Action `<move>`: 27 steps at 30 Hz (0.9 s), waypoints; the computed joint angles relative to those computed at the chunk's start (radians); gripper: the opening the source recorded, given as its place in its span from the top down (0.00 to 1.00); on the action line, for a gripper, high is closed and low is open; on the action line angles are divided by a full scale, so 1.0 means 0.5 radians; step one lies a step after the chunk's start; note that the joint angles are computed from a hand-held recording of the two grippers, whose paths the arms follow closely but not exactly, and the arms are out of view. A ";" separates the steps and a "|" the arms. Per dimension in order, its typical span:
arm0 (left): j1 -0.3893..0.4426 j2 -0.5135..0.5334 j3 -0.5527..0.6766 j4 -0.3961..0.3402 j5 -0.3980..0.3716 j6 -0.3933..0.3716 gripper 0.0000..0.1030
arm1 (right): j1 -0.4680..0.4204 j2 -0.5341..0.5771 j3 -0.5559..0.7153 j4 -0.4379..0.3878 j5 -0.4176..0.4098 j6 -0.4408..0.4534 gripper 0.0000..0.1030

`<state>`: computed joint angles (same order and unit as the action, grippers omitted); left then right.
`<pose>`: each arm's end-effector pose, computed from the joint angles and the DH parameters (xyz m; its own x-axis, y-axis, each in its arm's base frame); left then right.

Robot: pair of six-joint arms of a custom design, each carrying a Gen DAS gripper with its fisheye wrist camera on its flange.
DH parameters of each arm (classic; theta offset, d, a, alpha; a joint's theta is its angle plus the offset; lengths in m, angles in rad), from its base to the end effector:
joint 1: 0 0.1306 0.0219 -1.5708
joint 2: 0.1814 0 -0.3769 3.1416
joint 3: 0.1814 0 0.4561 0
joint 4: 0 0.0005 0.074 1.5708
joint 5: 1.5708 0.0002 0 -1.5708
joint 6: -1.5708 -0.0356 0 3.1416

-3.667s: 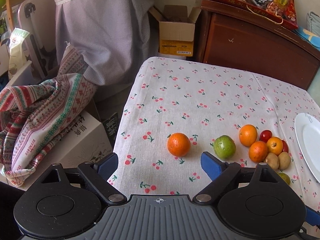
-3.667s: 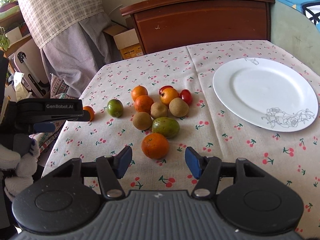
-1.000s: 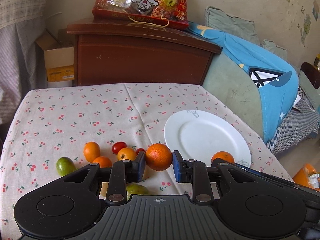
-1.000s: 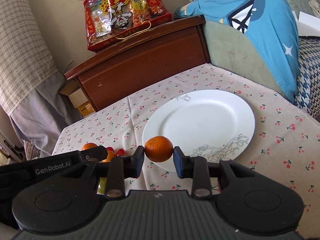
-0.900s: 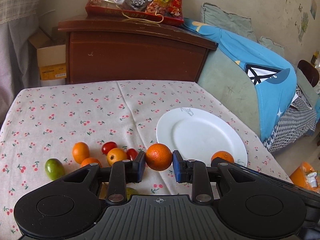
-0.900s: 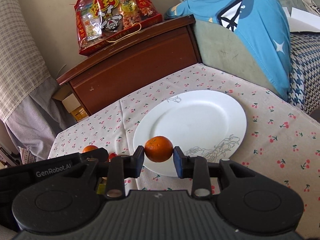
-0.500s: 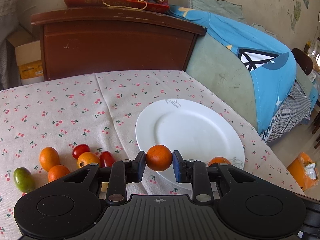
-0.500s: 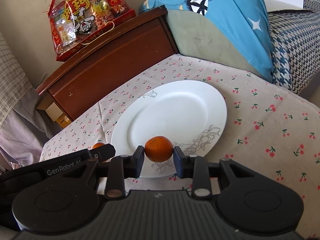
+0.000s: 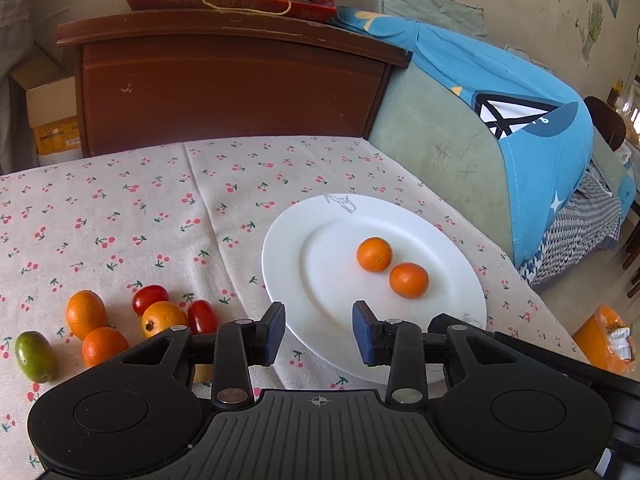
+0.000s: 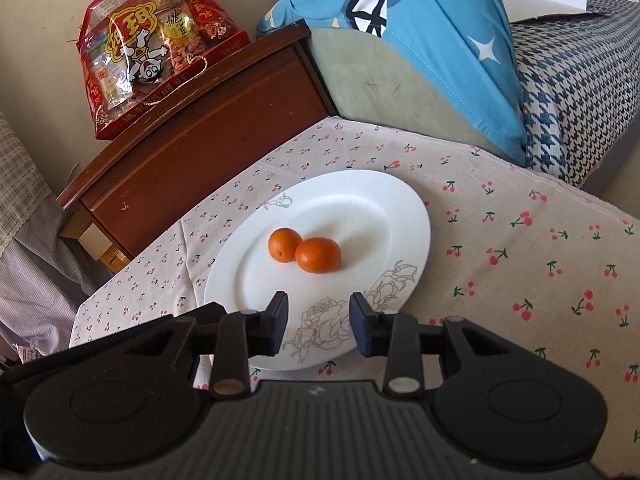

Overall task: Organize fruits
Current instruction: 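Withdraw both grippers from the plate back toward the fruit cluster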

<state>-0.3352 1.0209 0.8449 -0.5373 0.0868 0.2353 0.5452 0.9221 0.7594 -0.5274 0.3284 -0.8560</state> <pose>0.3934 -0.1408 0.3306 -0.6917 -0.0050 -0.7221 0.2349 0.9441 -0.2315 0.3355 0.1895 0.3245 -0.5669 0.4923 -0.6605 0.2288 0.8644 0.4478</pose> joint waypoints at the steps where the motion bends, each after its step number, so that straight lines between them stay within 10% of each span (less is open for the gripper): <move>1: 0.007 -0.015 -0.005 -0.008 -0.001 0.009 0.64 | -0.005 -0.008 0.000 -0.006 0.010 -0.006 0.64; 12: 0.131 -0.277 -0.078 -0.172 -0.054 0.175 0.51 | -0.143 0.050 0.036 -0.096 0.257 0.063 0.46; 27: 0.373 -0.486 -0.201 -0.415 -0.215 0.108 0.37 | -0.168 0.215 0.079 0.035 0.101 0.238 0.38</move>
<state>-0.1488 0.7778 0.7443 -0.7448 -0.0206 0.2892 0.4610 1.0298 0.7988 -0.5097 0.3790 -0.7372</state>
